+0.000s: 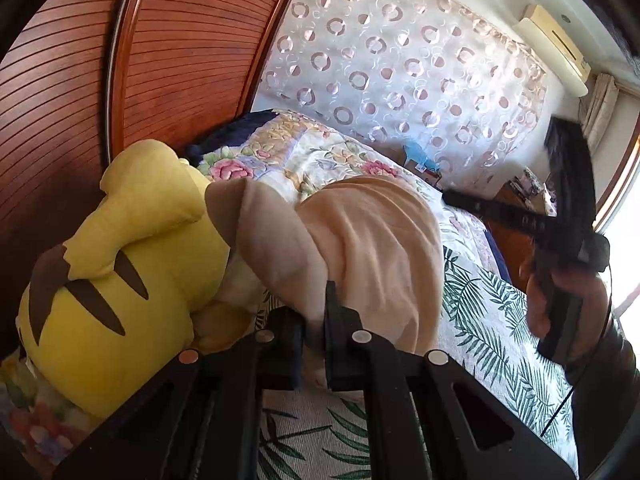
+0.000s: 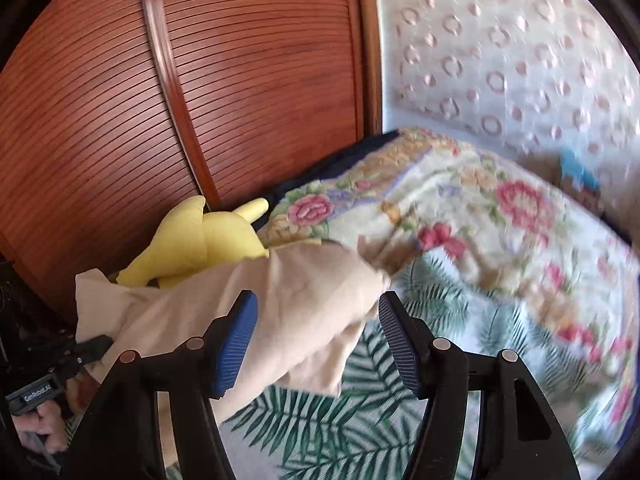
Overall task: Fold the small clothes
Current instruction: 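Carry the bundle with both tools toward the yellow plush toy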
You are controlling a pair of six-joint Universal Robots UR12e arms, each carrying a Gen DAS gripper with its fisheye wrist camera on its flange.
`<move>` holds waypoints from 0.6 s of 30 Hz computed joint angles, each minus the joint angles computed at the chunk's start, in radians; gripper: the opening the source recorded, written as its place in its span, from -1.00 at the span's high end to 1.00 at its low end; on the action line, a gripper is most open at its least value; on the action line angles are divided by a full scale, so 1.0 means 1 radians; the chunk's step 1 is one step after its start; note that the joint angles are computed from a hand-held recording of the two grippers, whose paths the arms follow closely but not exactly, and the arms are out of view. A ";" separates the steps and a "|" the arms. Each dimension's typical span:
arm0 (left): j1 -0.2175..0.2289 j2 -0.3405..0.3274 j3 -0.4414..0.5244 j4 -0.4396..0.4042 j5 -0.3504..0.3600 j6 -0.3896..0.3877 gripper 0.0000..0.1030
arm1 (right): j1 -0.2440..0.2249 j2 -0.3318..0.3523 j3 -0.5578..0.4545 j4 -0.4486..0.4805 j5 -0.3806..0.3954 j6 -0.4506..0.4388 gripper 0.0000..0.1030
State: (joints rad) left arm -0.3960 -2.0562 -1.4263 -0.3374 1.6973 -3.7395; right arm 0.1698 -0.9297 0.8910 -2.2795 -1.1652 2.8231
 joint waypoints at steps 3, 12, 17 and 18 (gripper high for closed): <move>-0.001 -0.002 0.006 -0.005 0.001 0.007 0.83 | -0.003 0.010 -0.008 0.065 0.054 0.045 -0.26; 0.006 0.002 0.001 0.011 -0.029 0.004 0.83 | -0.001 0.141 -0.196 0.200 0.124 0.212 -0.18; 0.007 0.017 -0.016 0.059 -0.013 -0.004 0.83 | 0.014 0.165 -0.241 0.154 0.124 0.165 0.63; 0.007 0.024 -0.021 0.071 -0.005 -0.008 0.83 | 0.020 0.169 -0.255 0.143 0.133 0.143 0.63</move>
